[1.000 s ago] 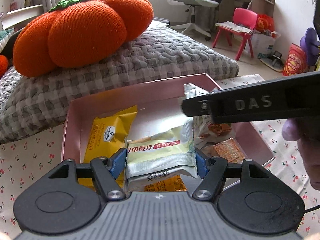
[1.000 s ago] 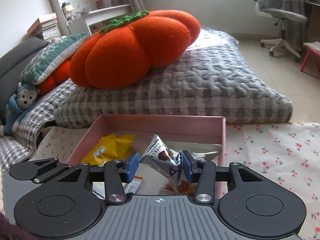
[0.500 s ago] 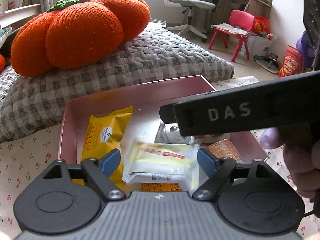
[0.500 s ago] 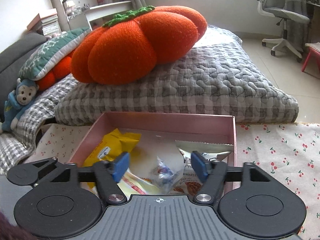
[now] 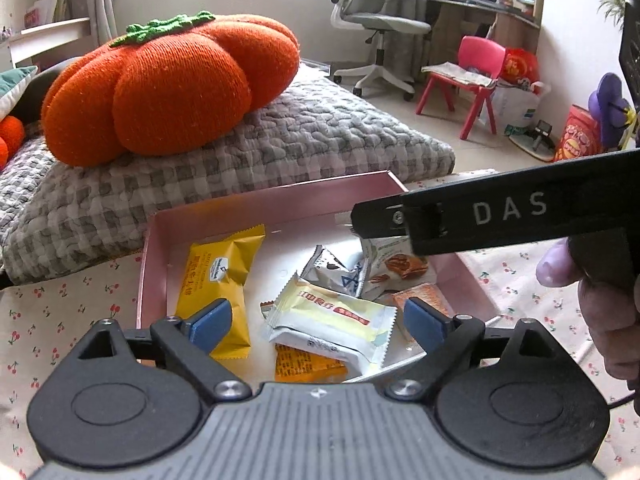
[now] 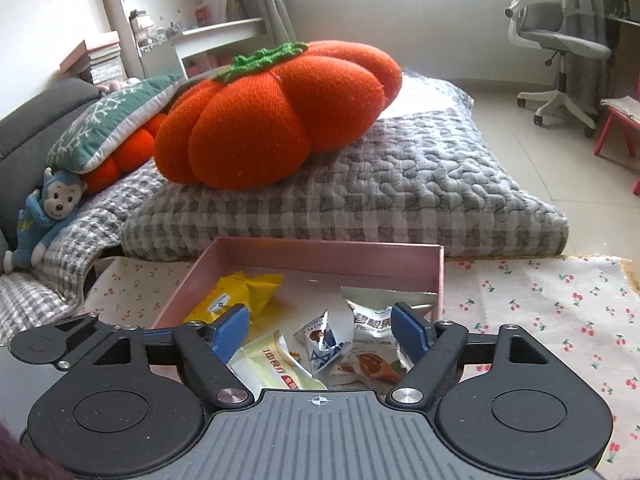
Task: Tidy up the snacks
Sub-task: 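Carry both snacks over the pink box and open both grippers, then withdraw both grippers from the box back toward the snack pile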
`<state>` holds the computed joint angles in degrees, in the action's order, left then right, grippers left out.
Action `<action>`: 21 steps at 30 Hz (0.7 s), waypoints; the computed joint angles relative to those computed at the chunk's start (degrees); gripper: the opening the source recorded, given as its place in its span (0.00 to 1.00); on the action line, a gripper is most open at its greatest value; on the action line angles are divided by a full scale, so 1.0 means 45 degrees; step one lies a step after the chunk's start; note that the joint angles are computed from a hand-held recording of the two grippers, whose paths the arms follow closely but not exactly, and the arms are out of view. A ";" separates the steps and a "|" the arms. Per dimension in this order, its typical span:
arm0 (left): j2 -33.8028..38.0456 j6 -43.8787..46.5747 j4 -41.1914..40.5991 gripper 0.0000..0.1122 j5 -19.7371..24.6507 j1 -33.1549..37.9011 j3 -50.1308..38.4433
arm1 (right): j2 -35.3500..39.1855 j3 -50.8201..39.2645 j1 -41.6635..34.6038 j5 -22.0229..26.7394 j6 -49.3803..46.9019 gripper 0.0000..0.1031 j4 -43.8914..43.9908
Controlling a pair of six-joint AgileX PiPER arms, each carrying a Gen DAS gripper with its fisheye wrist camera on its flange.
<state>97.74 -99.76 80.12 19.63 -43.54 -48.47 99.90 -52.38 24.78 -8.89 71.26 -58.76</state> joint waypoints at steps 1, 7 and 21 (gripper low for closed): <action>-0.0090 -0.0211 0.0091 0.83 0.0071 -0.0097 0.0089 | -0.0167 0.0136 -0.0025 -0.0007 0.0027 0.78 -0.0043; -0.0528 -0.0654 0.0009 0.84 0.0627 -0.0760 0.0510 | -0.1135 0.1003 -0.0105 -0.0086 -0.0191 0.84 0.0042; -0.1585 -0.0830 -0.1104 0.91 0.2599 -0.2944 0.1488 | -0.3480 0.3518 -0.0547 -0.0697 0.1277 0.93 -0.2128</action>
<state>90.61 -103.49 75.15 31.33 -56.79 -41.78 84.24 -36.55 22.32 -12.03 77.01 -68.34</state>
